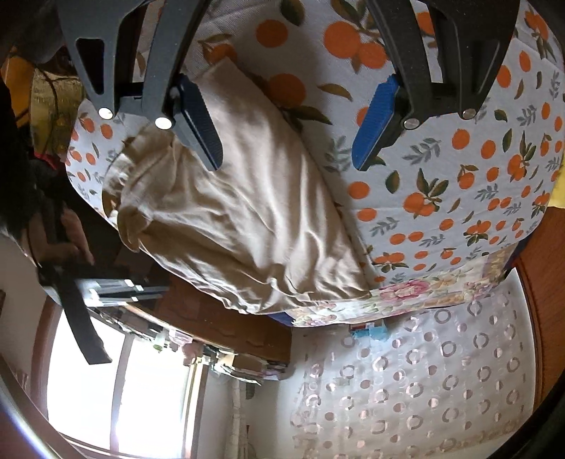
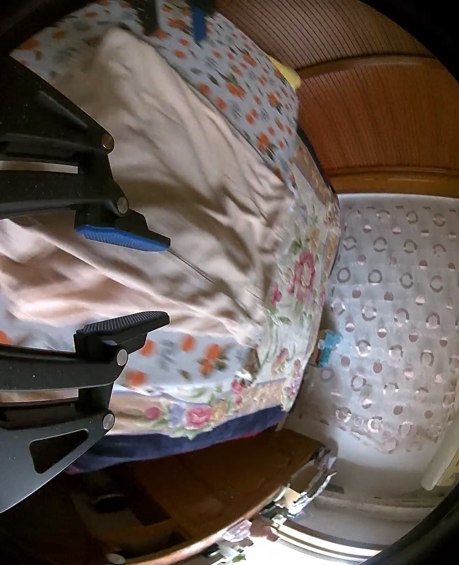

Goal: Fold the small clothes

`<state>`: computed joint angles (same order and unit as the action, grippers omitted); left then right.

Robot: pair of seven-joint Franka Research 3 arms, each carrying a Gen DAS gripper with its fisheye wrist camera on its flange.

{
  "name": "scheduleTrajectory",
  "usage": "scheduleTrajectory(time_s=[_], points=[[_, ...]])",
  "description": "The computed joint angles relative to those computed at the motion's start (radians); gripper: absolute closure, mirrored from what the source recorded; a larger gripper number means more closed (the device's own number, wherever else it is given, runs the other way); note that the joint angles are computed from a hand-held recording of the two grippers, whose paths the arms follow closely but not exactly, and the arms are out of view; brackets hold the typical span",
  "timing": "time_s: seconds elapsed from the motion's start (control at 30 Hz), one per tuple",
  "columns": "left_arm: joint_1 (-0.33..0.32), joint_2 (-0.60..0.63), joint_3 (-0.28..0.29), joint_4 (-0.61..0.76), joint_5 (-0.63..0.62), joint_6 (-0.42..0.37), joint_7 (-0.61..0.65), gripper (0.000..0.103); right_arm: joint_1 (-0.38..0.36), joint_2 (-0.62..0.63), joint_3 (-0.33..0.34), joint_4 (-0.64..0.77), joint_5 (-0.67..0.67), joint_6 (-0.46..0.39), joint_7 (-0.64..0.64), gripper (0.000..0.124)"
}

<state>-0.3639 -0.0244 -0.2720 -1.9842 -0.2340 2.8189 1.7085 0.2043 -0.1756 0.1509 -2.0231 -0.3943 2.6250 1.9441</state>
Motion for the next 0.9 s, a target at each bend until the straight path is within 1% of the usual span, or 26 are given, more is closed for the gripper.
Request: scheduleTrajectory(time_s=[0.1,0.2,0.3,0.33,0.37,0.43,0.47,0.53,0.57,0.67,0.7,0.73,0.8,0.83,0.87,0.9], points=[[-0.003,-0.013,-0.002,-0.014,0.012,-0.005,-0.018,0.027,0.006,-0.080,0.009,-0.101,0.022,0.010,0.005,0.087],[-0.008,-0.023,-0.002,-0.026,0.022,-0.007,-0.035,0.027,0.004,-0.159,0.014,-0.196,0.070,0.043,-0.005,0.087],[-0.015,-0.018,0.001,-0.022,0.016,-0.025,-0.033,0.027,-0.008,-0.199,0.024,-0.236,0.119,0.047,-0.035,0.088],[-0.014,-0.011,-0.001,-0.014,0.032,-0.035,-0.048,0.027,-0.010,-0.204,0.028,-0.243,0.133,0.052,-0.044,0.108],[-0.013,-0.006,-0.002,-0.008,0.045,-0.044,-0.056,0.027,0.011,-0.213,0.010,-0.259,0.175,0.059,-0.089,0.121],[-0.013,-0.002,-0.004,-0.001,0.041,-0.058,-0.044,0.027,-0.017,-0.255,0.037,-0.304,0.176,0.086,-0.074,0.121],[-0.012,-0.001,-0.004,0.000,0.042,-0.063,-0.039,0.027,-0.024,-0.284,0.040,-0.333,0.187,0.104,-0.072,0.121],[-0.011,-0.001,-0.006,0.002,0.045,-0.071,-0.035,0.027,-0.059,-0.353,0.071,-0.391,0.188,0.140,-0.037,0.121],[-0.011,-0.003,-0.006,0.001,0.037,-0.075,-0.030,0.027,-0.064,-0.392,0.075,-0.421,0.202,0.151,-0.032,0.121],[-0.011,-0.002,-0.006,0.003,0.020,-0.086,-0.020,0.027,-0.085,-0.475,0.099,-0.479,0.218,0.144,-0.043,0.121],[-0.011,-0.001,-0.007,0.005,0.026,-0.091,-0.025,0.027,-0.095,-0.495,0.108,-0.492,0.220,0.129,-0.048,0.121],[-0.011,0.003,-0.007,0.008,0.029,-0.097,-0.027,0.027,-0.100,-0.509,0.115,-0.503,0.230,0.116,-0.046,0.121],[-0.012,0.008,-0.011,0.012,0.022,-0.106,-0.017,0.027,-0.102,-0.521,0.114,-0.522,0.257,0.118,-0.039,0.121],[-0.012,0.008,-0.011,0.013,0.013,-0.113,-0.006,0.028,-0.111,-0.520,0.126,-0.523,0.264,0.123,-0.025,0.121],[-0.012,0.011,-0.012,0.018,0.009,-0.125,-0.002,0.037,-0.116,-0.532,0.123,-0.536,0.273,0.134,-0.018,0.121],[-0.012,0.014,-0.013,0.023,0.008,-0.138,0.000,0.041,-0.122,-0.531,0.129,-0.536,0.281,0.143,-0.008,0.122]])
